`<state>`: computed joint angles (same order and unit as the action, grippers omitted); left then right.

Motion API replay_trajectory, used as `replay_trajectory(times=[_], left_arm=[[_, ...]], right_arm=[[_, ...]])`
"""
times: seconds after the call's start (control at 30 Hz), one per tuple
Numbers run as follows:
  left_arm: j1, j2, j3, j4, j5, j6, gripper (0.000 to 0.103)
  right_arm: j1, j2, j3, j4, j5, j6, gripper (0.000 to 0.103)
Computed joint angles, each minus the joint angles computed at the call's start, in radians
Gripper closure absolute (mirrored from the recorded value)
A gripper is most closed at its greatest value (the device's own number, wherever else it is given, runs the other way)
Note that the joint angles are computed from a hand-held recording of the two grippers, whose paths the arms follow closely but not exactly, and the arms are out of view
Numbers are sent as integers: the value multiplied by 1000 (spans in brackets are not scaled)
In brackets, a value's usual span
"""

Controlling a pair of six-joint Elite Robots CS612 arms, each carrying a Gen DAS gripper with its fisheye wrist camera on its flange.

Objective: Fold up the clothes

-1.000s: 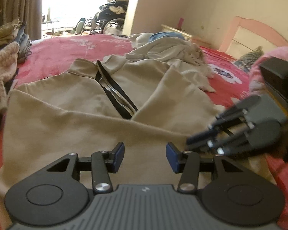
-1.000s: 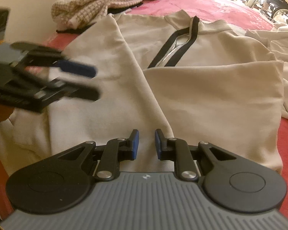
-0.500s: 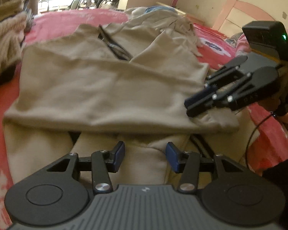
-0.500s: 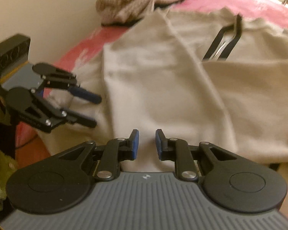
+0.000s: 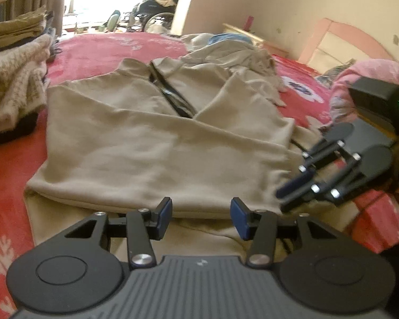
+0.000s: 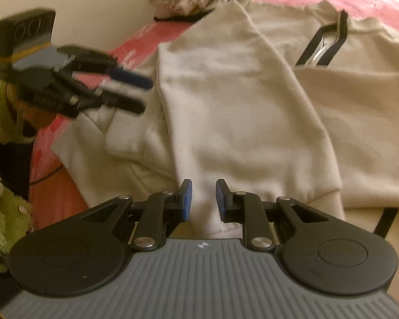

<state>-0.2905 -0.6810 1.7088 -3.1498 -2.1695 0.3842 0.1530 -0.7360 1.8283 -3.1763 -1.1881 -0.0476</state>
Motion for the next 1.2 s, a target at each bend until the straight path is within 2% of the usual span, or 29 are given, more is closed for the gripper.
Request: replay_trajectory(times=[0.1, 0.2, 0.3, 0.43, 0.5, 0.63, 0.8, 0.93, 1.07, 1.2], left_arm=[[-8, 9, -16, 55, 43, 7, 54], [-9, 10, -13, 54, 52, 25, 53], [-3, 2, -15, 61, 34, 24, 53], [2, 9, -50, 43, -13, 9, 53], [-5, 21, -84, 32, -4, 3, 53], [-32, 92, -207, -49, 53, -66, 50], [-69, 199, -427, -28, 173, -144, 51], [-93, 283, -608, 49, 232, -163, 51], [-106, 352, -758, 162, 270, -122, 51], [-99, 403, -865, 291, 247, -86, 56]], right_arm=[[9, 8, -6, 13, -25, -9, 85], [5, 8, -5, 11, -14, 5, 85], [-2, 3, -1, 2, 2, 17, 85], [-28, -3, 3, -76, 34, 68, 85], [-40, -6, -4, -108, 30, 89, 85], [-67, -9, -38, -129, -17, 85, 85], [-111, 16, -140, -101, -83, 52, 84], [-146, 76, -249, -93, -116, 66, 83], [-172, 146, -357, -100, -129, 115, 80], [-196, 211, -450, -43, -117, 166, 75]])
